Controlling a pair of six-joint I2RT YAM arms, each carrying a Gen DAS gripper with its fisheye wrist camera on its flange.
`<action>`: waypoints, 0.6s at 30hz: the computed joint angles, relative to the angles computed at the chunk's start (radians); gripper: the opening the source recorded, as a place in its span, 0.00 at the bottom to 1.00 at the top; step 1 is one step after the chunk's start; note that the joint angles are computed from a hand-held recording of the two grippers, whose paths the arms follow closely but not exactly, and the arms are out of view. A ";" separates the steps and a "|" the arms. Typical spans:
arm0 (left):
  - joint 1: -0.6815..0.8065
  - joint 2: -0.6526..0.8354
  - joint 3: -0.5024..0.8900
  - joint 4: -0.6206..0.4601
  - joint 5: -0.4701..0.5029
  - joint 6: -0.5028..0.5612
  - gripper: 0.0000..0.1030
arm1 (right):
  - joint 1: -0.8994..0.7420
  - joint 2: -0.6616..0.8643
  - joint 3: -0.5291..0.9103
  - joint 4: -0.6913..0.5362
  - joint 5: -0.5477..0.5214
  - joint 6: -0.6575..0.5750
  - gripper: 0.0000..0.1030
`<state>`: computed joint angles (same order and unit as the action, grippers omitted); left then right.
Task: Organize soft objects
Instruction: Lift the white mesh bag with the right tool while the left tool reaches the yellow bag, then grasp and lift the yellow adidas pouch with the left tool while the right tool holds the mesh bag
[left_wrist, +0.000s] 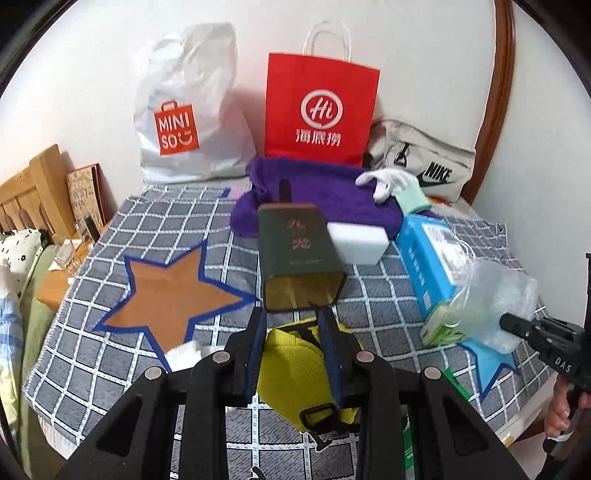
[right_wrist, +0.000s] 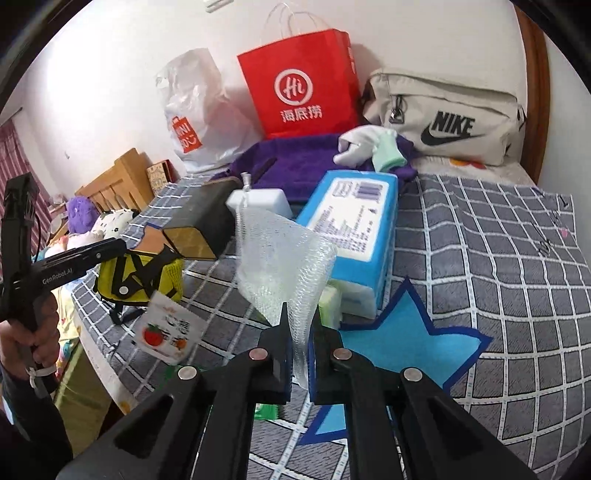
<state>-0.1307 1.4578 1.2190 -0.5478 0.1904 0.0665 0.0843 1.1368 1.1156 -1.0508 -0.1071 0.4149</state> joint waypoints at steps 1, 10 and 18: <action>0.001 -0.003 0.008 -0.004 0.001 -0.002 0.27 | 0.006 0.002 0.009 -0.003 0.005 0.001 0.06; 0.006 -0.020 0.054 -0.014 0.014 -0.008 0.27 | 0.037 0.036 0.096 -0.031 0.040 -0.016 0.05; -0.009 0.002 0.128 -0.038 0.013 -0.020 0.27 | 0.024 0.097 0.184 -0.040 0.053 -0.060 0.05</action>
